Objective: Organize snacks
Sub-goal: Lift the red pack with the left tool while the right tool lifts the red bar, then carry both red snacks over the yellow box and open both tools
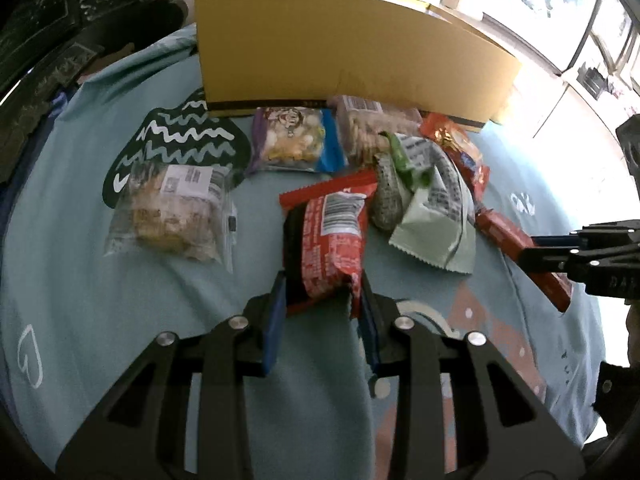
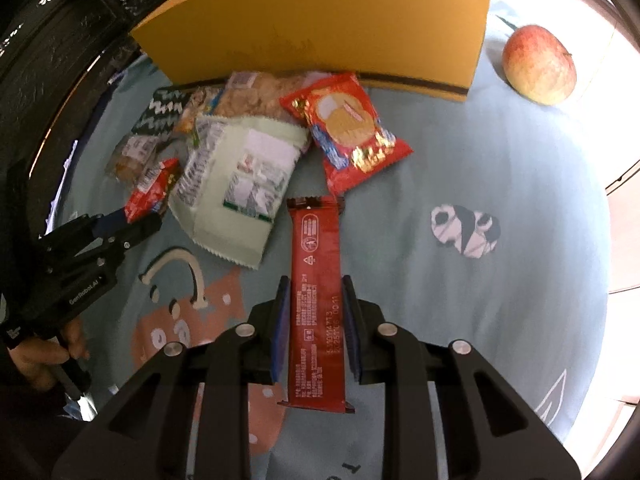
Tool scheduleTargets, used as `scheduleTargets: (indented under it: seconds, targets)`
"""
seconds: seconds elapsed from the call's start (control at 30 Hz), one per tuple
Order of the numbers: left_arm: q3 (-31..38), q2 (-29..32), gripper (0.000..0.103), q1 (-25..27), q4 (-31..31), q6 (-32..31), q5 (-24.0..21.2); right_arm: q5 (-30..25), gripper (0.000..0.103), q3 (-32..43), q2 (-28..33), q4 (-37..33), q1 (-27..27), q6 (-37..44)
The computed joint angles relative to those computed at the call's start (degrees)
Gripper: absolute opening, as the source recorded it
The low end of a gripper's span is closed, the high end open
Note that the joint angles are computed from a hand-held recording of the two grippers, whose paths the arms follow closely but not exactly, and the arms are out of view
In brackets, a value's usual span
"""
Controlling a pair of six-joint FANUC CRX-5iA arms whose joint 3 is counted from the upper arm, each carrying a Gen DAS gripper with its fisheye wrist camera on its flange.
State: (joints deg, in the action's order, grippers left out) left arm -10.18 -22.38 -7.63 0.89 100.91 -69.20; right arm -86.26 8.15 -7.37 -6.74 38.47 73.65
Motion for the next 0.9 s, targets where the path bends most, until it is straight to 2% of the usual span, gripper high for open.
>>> scheduleTargets:
  seconds: [0.03, 0.07, 0.13, 0.17, 0.27, 0.3, 0.33, 0.37, 0.47, 0.63, 0.9]
  targets:
    - [-0.18, -0.19, 0.044, 0.17, 0.22, -0.23, 0.17, -0.37, 0.025, -0.48, -0.24, 0.56, 0.00, 0.33]
    - [-0.12, -0.16, 0.064, 0.20, 0.40, -0.16, 0.62, -0.33, 0.025, -0.77, -0.15, 1.08, 0.46, 0.09]
    - [1.16, 0.45, 0.087, -0.82, -1.59, 1.74, 1.82, 0.10, 0.025, -1.02, 0.17, 2.41, 1.44, 0.00]
    - [1.81, 0.97, 0.088, -1.20, -2.50, 2.32, 1.97, 0.32, 0.025, -1.06, 0.39, 3.32, 1.97, -0.01]
    - [4.68, 4.78, 0.087, -1.46, -3.75, 2.20, 0.17, 0.10, 0.025, -0.34, 1.87, 4.71, 2.64, -0.06]
    - [4.59, 5.18, 0.084, -0.79, -2.69, 1.47, -0.03, -0.26, 0.025, -0.13, 2.42, 4.94, 2.86, -0.06]
    - [4.02, 5.36, 0.056, 0.42, -0.65, 0.22, -0.08, -0.08, 0.025, -0.13, 2.98, 5.28, 3.46, -0.51]
    - [3.81, 5.52, 0.045, 1.19, 0.50, -0.73, -0.67, 0.46, 0.025, -0.34, 3.02, 5.47, 3.82, -0.92]
    - [1.30, 3.17, 0.045, 3.13, 3.84, -2.86, 0.47, 1.41, 0.024, -0.78, 1.56, 3.91, 2.74, -0.85]
    - [0.19, -0.10, 0.045, 3.93, 4.14, -2.06, 0.29, 1.99, 0.024, 0.39, -0.23, 0.19, -0.02, -0.74]
    - [4.51, -0.61, 0.045, 1.54, 2.23, 0.11, 3.28, 2.59, 0.024, 4.61, -1.74, -1.67, -2.39, 0.40]
